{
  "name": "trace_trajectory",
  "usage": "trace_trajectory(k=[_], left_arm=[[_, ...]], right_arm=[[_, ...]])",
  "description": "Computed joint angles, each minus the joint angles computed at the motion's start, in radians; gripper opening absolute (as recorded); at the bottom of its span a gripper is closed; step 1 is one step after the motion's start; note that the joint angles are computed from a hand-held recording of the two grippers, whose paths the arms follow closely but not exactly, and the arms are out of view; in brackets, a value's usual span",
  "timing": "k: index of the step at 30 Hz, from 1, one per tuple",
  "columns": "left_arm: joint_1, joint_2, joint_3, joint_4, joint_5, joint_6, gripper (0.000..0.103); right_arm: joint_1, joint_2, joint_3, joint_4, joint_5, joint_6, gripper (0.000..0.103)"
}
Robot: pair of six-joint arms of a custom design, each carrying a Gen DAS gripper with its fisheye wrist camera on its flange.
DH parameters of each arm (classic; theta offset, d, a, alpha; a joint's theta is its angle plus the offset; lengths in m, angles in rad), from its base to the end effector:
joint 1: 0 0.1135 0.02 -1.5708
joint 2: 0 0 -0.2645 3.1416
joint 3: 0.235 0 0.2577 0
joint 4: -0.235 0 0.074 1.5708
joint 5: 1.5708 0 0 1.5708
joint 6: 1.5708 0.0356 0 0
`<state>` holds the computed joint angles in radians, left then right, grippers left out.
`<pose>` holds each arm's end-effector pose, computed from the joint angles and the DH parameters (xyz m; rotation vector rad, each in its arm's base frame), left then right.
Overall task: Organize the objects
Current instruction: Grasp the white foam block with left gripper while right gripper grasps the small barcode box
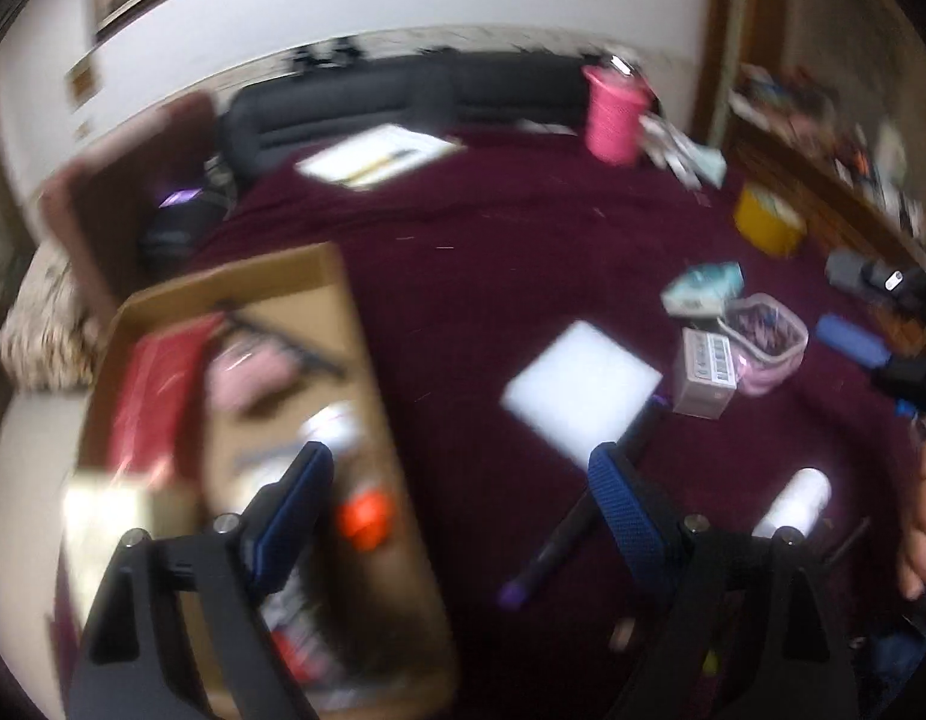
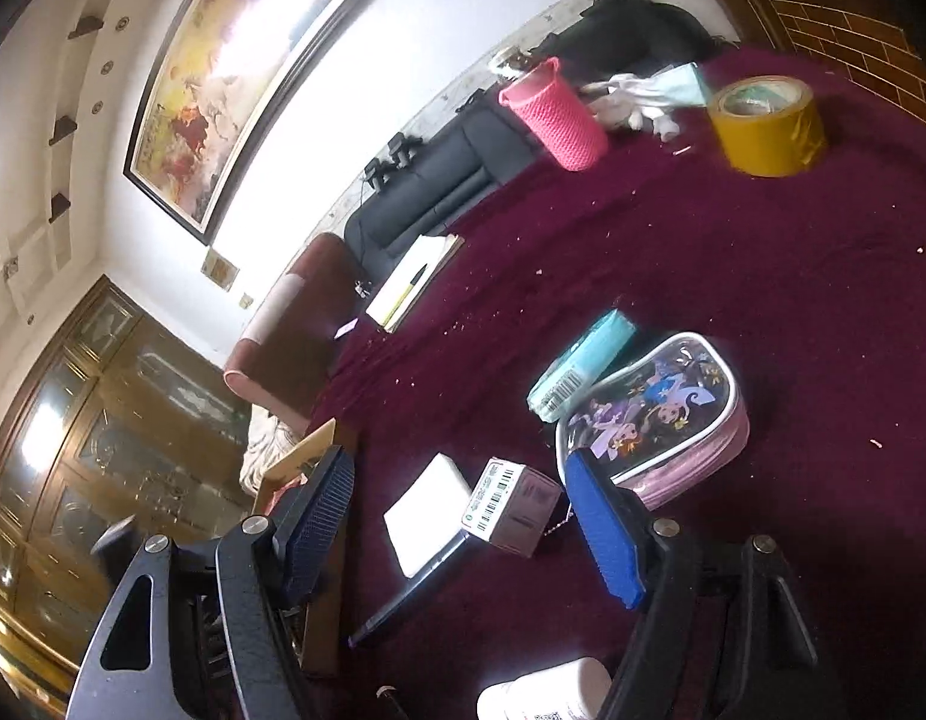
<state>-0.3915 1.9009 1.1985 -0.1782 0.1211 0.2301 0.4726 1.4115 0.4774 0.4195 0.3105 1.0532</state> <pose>0.3731 -0.1587 0.1633 0.8016 2.3205 -0.2195 0.2447 0.1129 0.1557 0.7878 1.9647 0.6113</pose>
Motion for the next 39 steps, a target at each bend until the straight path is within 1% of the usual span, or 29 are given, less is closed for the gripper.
trace_trajectory(k=[1, 3, 4, 6, 8, 10, 12, 14, 17, 18, 19, 20, 21, 22, 23, 26, 28, 30, 32, 33, 35, 37, 39], left_arm=[[-0.027, 0.048, 0.059, -0.030, -0.017, 0.016, 0.086], [-0.067, 0.152, 0.196, -0.134, -0.019, 0.064, 0.086], [-0.079, 0.185, 0.241, -0.164, -0.032, 0.078, 0.086], [-0.095, 0.219, 0.272, -0.146, -0.031, 0.101, 0.086], [-0.102, 0.289, 0.372, -0.225, -0.004, 0.138, 0.088], [-0.113, 0.346, 0.440, -0.267, -0.027, 0.155, 0.089], [-0.111, 0.374, 0.476, -0.277, 0.000, 0.170, 0.091], [-0.114, 0.421, 0.555, -0.338, 0.014, 0.183, 0.093], [-0.124, 0.463, 0.607, -0.367, 0.006, 0.172, 0.102], [-0.128, 0.472, 0.615, -0.378, 0.005, 0.166, 0.102], [-0.134, 0.470, 0.601, -0.372, -0.020, 0.147, 0.100], [-0.135, 0.440, 0.545, -0.328, -0.020, 0.105, 0.089], [-0.131, 0.424, 0.525, -0.331, 0.007, 0.078, 0.076], [-0.131, 0.387, 0.470, -0.292, 0.020, 0.049, 0.044], [-0.135, 0.355, 0.420, -0.253, 0.013, 0.034, 0.012], [-0.115, 0.318, 0.356, -0.212, 0.080, -0.044, 0.013], [-0.106, 0.285, 0.292, -0.148, 0.075, -0.081, 0.013], [-0.085, 0.232, 0.204, -0.053, 0.094, -0.141, 0.013], [-0.069, 0.182, 0.123, 0.049, 0.105, -0.177, 0.013], [-0.064, 0.170, 0.106, 0.080, 0.114, -0.183, 0.013], [-0.049, 0.139, 0.065, 0.140, 0.139, -0.201, 0.013], [-0.041, 0.125, 0.033, 0.187, 0.126, -0.196, 0.013], [-0.025, 0.138, 0.046, 0.180, 0.125, -0.198, 0.013]], right_arm=[[-0.003, -0.002, -0.006, 0.008, -0.006, 0.006, 0.079], [-0.019, 0.008, -0.017, 0.027, -0.021, 0.011, 0.079], [-0.025, 0.010, -0.020, 0.029, -0.029, 0.020, 0.079], [-0.038, 0.020, -0.031, 0.052, -0.047, 0.033, 0.079], [-0.042, 0.027, -0.034, 0.062, -0.057, 0.039, 0.079], [-0.044, 0.036, -0.029, 0.066, -0.070, 0.037, 0.079], [-0.048, 0.043, -0.029, 0.071, -0.078, 0.035, 0.079], [-0.049, 0.047, -0.027, 0.072, -0.079, 0.036, 0.079], [-0.048, 0.043, -0.031, 0.068, -0.066, 0.038, 0.079], [-0.045, 0.040, -0.032, 0.064, -0.058, 0.040, 0.079], [-0.044, 0.039, -0.033, 0.060, -0.050, 0.043, 0.079], [-0.044, 0.041, -0.031, 0.057, -0.049, 0.044, 0.079], [-0.041, 0.045, -0.026, 0.051, -0.048, 0.043, 0.079], [-0.041, 0.051, -0.019, 0.045, -0.053, 0.042, 0.079], [-0.045, 0.062, -0.015, 0.047, -0.066, 0.042, 0.079], [-0.049, 0.085, -0.003, 0.045, -0.078, 0.040, 0.079], [-0.046, 0.103, 0.018, 0.025, -0.081, 0.026, 0.079], [-0.033, 0.130, 0.050, 0.002, -0.078, 0.000, 0.079], [-0.005, 0.163, 0.102, -0.038, -0.058, -0.036, 0.079], [0.003, 0.185, 0.128, -0.058, -0.055, -0.050, 0.079], [0.021, 0.231, 0.194, -0.127, -0.042, -0.052, 0.079], [0.038, 0.272, 0.255, -0.197, -0.020, -0.050, 0.079], [0.049, 0.320, 0.338, -0.311, 0.011, -0.040, 0.079]])
